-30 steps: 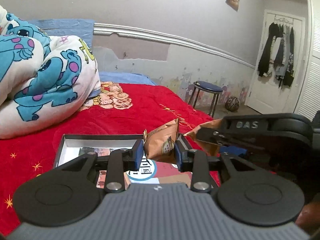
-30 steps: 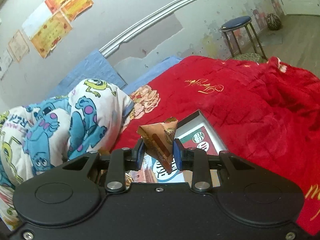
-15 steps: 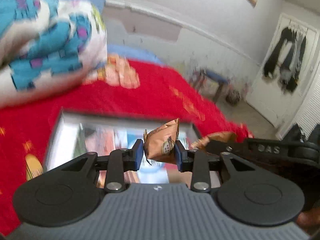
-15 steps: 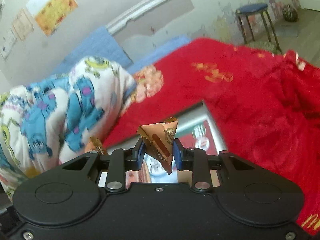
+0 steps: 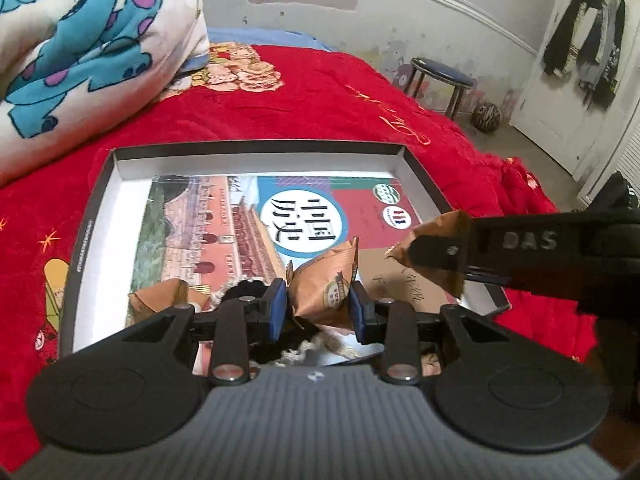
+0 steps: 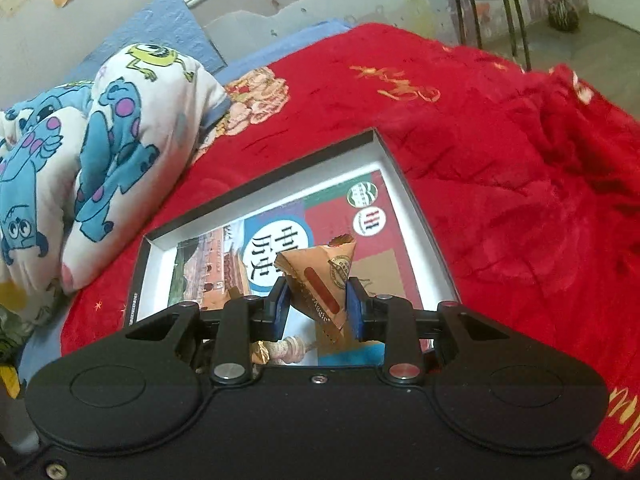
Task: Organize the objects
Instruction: 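Lower both held packets into the open black box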
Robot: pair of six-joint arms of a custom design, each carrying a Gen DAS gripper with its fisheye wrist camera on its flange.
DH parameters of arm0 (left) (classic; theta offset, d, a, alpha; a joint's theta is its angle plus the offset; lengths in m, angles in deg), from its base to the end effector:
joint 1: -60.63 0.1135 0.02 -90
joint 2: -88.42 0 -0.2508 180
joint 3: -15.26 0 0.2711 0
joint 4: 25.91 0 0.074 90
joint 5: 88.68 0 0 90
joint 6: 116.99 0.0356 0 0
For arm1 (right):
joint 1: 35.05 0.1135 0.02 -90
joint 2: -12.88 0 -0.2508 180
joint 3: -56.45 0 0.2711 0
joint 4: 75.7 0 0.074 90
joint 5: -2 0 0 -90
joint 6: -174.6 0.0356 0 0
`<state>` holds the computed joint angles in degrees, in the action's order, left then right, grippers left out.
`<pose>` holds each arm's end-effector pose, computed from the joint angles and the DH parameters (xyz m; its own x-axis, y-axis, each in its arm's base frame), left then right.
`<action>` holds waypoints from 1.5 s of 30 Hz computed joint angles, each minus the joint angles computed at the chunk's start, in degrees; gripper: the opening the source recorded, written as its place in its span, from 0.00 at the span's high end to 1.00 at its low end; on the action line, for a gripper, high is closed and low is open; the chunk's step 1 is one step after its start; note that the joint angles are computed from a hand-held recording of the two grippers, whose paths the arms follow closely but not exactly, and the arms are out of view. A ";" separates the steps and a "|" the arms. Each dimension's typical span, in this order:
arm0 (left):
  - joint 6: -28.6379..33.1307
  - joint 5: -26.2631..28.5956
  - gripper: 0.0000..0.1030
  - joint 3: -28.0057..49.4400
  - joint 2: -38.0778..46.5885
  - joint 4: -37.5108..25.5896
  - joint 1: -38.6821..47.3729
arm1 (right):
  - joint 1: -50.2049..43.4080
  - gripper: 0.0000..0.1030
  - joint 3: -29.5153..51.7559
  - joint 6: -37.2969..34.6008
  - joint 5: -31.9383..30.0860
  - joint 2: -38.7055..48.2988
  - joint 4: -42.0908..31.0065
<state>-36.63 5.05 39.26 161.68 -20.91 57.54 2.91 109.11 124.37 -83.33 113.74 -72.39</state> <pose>0.2027 -0.0133 0.0718 -0.7039 -0.1293 -0.6985 -0.0178 0.9862 -0.1647 0.2584 0.1979 0.0804 -0.7908 0.1917 -0.5813 -0.0803 0.9090 0.4090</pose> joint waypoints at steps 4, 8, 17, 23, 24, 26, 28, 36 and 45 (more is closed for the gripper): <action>-0.13 -1.78 0.62 0.07 1.03 0.95 -2.04 | -1.03 0.72 0.88 0.59 -1.53 1.38 0.13; -0.48 -1.49 0.62 0.45 2.76 1.78 -2.61 | -1.58 0.72 1.60 1.28 -2.53 2.70 0.09; -0.91 -1.45 0.62 1.17 6.68 4.40 -3.06 | -0.72 0.71 3.93 0.90 -0.70 4.71 -3.15; -0.83 -1.11 0.61 1.25 8.26 5.68 -3.21 | -0.68 0.72 4.13 1.10 -0.42 4.71 -3.54; -0.76 -0.98 0.61 1.33 8.49 5.80 -3.12 | -0.76 0.71 4.12 1.10 -0.47 4.79 -3.37; -0.79 -1.03 0.61 1.26 8.66 6.16 -3.13 | -0.88 0.71 4.18 1.26 -0.65 5.02 -3.09; -0.85 -0.62 0.61 1.24 9.04 6.72 -2.95 | -1.01 0.72 4.35 1.42 -1.05 5.48 -2.83; -0.98 3.98 0.61 0.69 10.49 9.63 -0.44 | -0.98 0.72 6.14 2.44 0.05 7.80 -3.93; -0.73 2.37 0.60 1.87 13.78 10.44 -1.67 | -0.51 0.72 5.34 4.38 1.51 7.76 -4.36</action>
<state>-37.36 7.42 41.13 175.46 -10.47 55.86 2.39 114.45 128.75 -81.83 121.50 -76.75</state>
